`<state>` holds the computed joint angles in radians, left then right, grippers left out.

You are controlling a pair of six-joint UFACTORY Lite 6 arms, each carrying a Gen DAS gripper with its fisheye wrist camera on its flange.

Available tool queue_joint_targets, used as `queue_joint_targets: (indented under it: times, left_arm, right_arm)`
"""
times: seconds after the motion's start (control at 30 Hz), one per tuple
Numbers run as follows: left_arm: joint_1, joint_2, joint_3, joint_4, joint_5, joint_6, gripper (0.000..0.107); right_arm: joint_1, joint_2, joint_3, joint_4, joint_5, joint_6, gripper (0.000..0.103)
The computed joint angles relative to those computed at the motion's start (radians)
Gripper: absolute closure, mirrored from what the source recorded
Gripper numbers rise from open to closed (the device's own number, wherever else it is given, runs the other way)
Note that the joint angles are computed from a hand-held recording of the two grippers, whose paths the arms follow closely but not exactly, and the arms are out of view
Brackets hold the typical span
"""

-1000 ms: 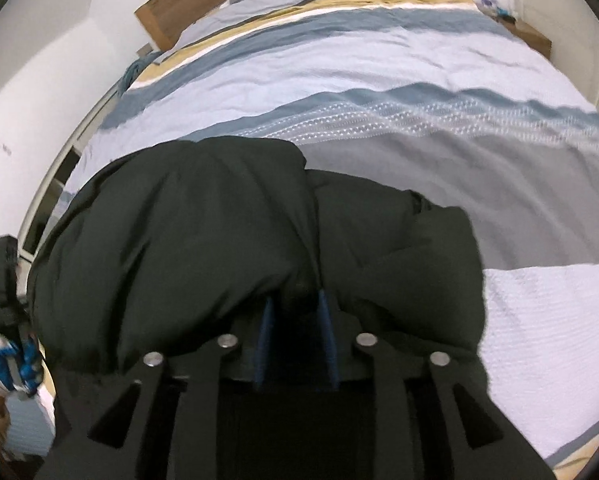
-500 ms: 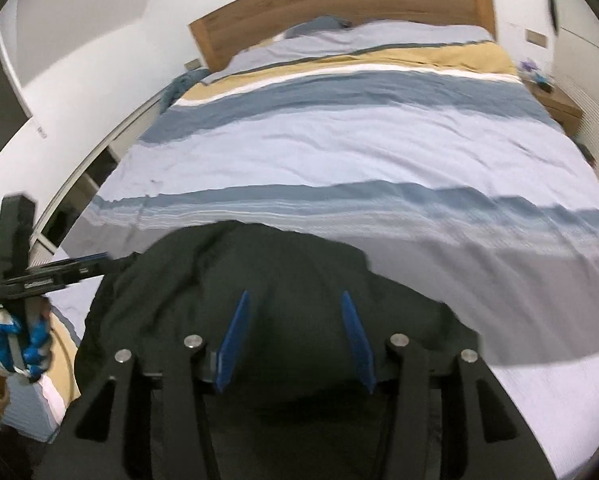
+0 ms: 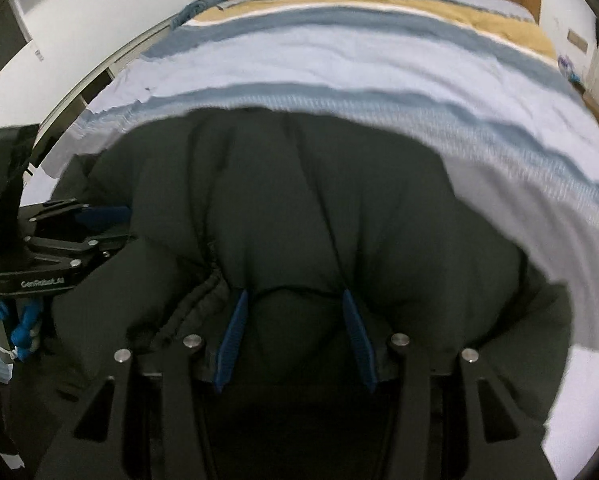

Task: Fold large clothes
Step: 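Press the folded black coat flat and open both tools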

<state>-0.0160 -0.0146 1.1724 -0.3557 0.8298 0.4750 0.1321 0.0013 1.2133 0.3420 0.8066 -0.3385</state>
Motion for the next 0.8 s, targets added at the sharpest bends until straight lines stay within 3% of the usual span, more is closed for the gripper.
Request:
queue_joint_targets:
  times: [0.1, 0.23, 0.4, 0.6, 0.8]
  left_arm:
    - [0.001, 0.020, 0.012, 0.013, 0.004, -0.006, 0.051]
    - [0.003, 0.009, 0.088, 0.043, 0.098, -0.043, 0.050]
    - [0.029, -0.131, 0.064, -0.019, 0.193, -0.008, 0.044]
    - [-0.055, -0.176, -0.070, 0.098, 0.095, -0.113, 0.044]
    - [-0.120, -0.211, -0.049, 0.189, 0.127, -0.243, 0.044]
  right_arm:
    - [0.021, 0.004, -0.013, -0.042, -0.021, 0.029, 0.056]
    - [0.042, 0.009, 0.032, -0.102, 0.031, 0.086, 0.056]
    - [0.063, -0.078, 0.092, -0.106, 0.110, 0.116, 0.056]
    - [0.098, -0.077, -0.011, -0.158, 0.098, 0.177, 0.056]
    - [0.101, -0.085, -0.018, -0.191, 0.095, 0.254, 0.056]
